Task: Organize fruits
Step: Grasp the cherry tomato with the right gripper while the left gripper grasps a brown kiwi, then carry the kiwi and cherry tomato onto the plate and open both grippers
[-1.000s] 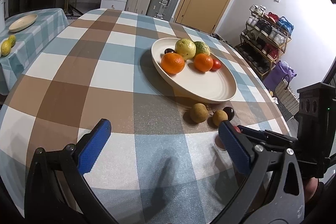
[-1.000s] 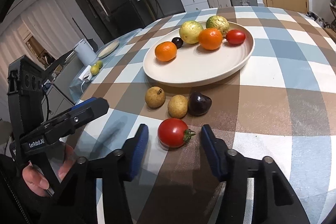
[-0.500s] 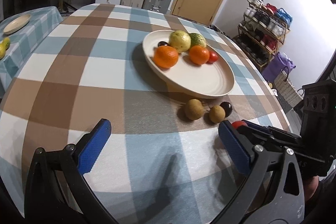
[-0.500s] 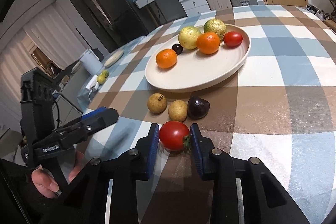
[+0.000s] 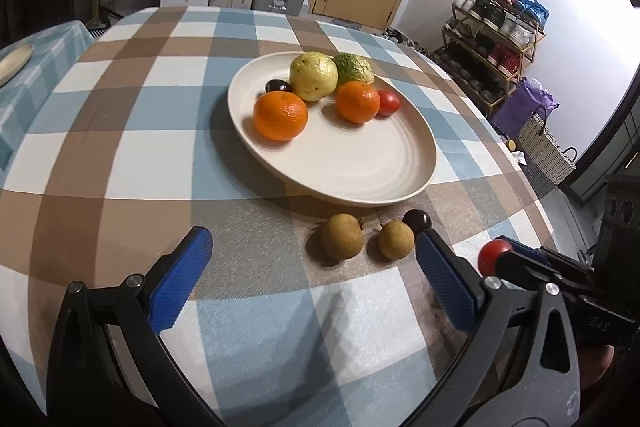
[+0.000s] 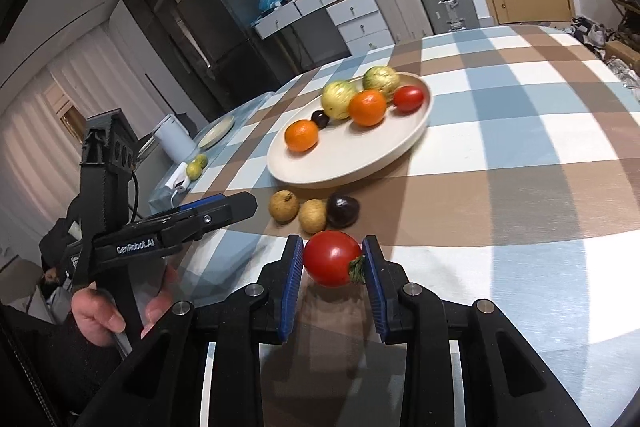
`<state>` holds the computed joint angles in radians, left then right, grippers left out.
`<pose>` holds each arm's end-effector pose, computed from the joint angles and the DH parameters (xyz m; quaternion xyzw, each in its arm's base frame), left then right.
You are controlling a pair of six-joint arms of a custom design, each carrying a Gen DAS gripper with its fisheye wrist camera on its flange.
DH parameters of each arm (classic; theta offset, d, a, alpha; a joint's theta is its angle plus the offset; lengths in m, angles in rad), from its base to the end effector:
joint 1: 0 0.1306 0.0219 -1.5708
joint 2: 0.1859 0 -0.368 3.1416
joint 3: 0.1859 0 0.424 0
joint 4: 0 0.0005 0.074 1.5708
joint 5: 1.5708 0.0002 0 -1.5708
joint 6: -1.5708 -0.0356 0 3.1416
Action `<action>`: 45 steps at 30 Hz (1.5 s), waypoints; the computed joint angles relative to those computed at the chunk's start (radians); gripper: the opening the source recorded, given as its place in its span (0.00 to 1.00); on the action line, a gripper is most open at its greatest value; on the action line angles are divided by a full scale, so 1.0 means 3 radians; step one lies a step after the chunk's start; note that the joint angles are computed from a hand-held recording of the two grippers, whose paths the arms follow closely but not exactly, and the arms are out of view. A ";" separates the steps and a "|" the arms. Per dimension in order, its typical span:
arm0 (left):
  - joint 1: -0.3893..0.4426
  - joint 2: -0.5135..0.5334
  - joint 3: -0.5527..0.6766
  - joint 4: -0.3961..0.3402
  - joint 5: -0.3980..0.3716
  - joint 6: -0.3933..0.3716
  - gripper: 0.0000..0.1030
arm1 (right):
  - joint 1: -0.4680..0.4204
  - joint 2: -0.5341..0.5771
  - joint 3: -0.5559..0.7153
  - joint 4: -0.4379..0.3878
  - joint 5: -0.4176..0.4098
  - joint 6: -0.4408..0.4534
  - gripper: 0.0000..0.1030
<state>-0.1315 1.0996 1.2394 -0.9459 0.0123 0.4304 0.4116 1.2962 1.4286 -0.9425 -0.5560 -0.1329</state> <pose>0.4102 -0.0552 0.4636 -0.1359 0.9178 -0.1089 0.3569 0.4338 0.2093 0.4775 -0.2249 0.8701 0.3414 0.2753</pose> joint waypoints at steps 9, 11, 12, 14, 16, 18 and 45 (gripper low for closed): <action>0.0066 0.0151 0.0073 0.0042 0.0267 0.0006 0.81 | -0.0081 -0.0039 -0.0019 0.0042 0.0002 -0.0082 0.30; 0.0094 0.0170 0.0077 0.0048 0.0369 0.0018 0.79 | -0.0087 -0.0047 -0.0022 0.0066 0.0002 -0.0095 0.30; 0.0094 0.0166 0.0069 0.0054 0.0391 0.0021 0.76 | -0.0089 -0.0047 -0.0022 0.0072 -0.0006 -0.0092 0.30; 0.0102 0.0187 0.0084 0.0058 0.0439 -0.0001 0.66 | -0.0091 -0.0040 -0.0015 0.0078 -0.0007 -0.0084 0.30; 0.0108 0.0206 0.0094 0.0061 0.0499 -0.0018 0.56 | -0.0092 -0.0036 -0.0012 0.0077 -0.0012 -0.0084 0.30; 0.0109 0.0218 0.0096 0.0072 0.0536 -0.0021 0.50 | -0.0091 -0.0035 -0.0007 0.0067 -0.0006 -0.0084 0.30; 0.0283 -0.0050 -0.0047 0.0221 0.0833 0.0119 0.21 | -0.0058 0.0072 0.0132 0.0056 -0.0060 -0.0071 0.30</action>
<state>-0.0466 1.0846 1.2253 -0.8794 0.2622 0.4662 0.3941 1.3178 1.4681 -0.9257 -0.5739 -0.1542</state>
